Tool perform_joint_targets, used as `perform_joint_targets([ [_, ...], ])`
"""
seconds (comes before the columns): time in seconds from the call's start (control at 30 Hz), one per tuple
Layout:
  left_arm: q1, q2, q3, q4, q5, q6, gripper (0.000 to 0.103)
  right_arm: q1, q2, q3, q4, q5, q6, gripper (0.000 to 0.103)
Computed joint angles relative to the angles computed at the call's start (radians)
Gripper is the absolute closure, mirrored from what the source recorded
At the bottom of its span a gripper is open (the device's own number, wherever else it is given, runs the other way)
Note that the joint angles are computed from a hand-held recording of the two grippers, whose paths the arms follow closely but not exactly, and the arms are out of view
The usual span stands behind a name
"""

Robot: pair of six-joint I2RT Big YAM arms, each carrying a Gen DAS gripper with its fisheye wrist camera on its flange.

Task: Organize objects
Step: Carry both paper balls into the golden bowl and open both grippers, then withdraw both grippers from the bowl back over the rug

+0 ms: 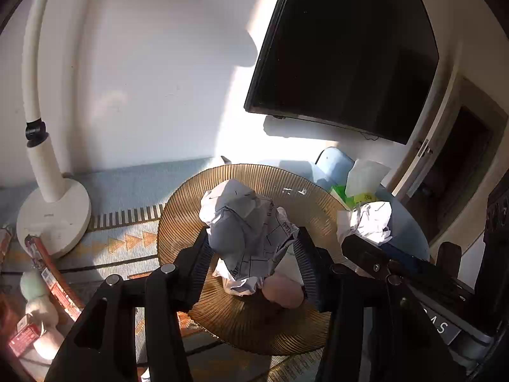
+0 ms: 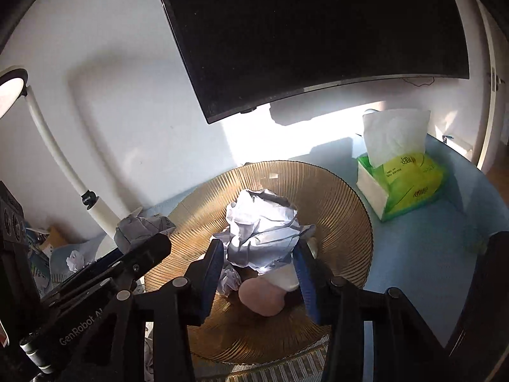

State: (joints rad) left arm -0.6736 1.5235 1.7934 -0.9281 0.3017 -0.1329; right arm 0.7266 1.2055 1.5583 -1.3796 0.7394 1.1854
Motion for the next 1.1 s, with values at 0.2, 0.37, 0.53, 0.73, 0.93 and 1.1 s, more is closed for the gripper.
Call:
perform_joint_targets([
  [0.2, 0.015, -0.006, -0.016, -0.041, 0.020, 0.032, 0.038, 0.027, -0.029, -0.027, 0.009, 0.001, 0.043, 0.054],
  [0.37, 0.032, -0.069, -0.043, -0.035, 0.024, 0.066, 0.033, 0.118, 0.007, 0.047, -0.053, 0.070, 0.065, 0.049],
  [0.53, 0.098, -0.197, -0.116, -0.014, 0.064, 0.079, 0.032, 0.252, 0.078, 0.157, -0.070, 0.178, 0.034, 0.028],
  [0.73, 0.305, -0.359, -0.212, -0.023, 0.155, 0.076, 0.016, 0.341, 0.149, 0.183, 0.065, 0.185, -0.065, 0.016],
  [0.93, 0.571, -0.472, -0.349, -0.029, 0.218, 0.078, 0.001, 0.352, 0.205, 0.103, 0.235, 0.067, -0.078, 0.015],
  [1.1, 0.679, -0.512, -0.508, -0.063, 0.224, 0.132, 0.001, 0.372, 0.263, 0.060, 0.366, -0.039, -0.127, 0.015],
])
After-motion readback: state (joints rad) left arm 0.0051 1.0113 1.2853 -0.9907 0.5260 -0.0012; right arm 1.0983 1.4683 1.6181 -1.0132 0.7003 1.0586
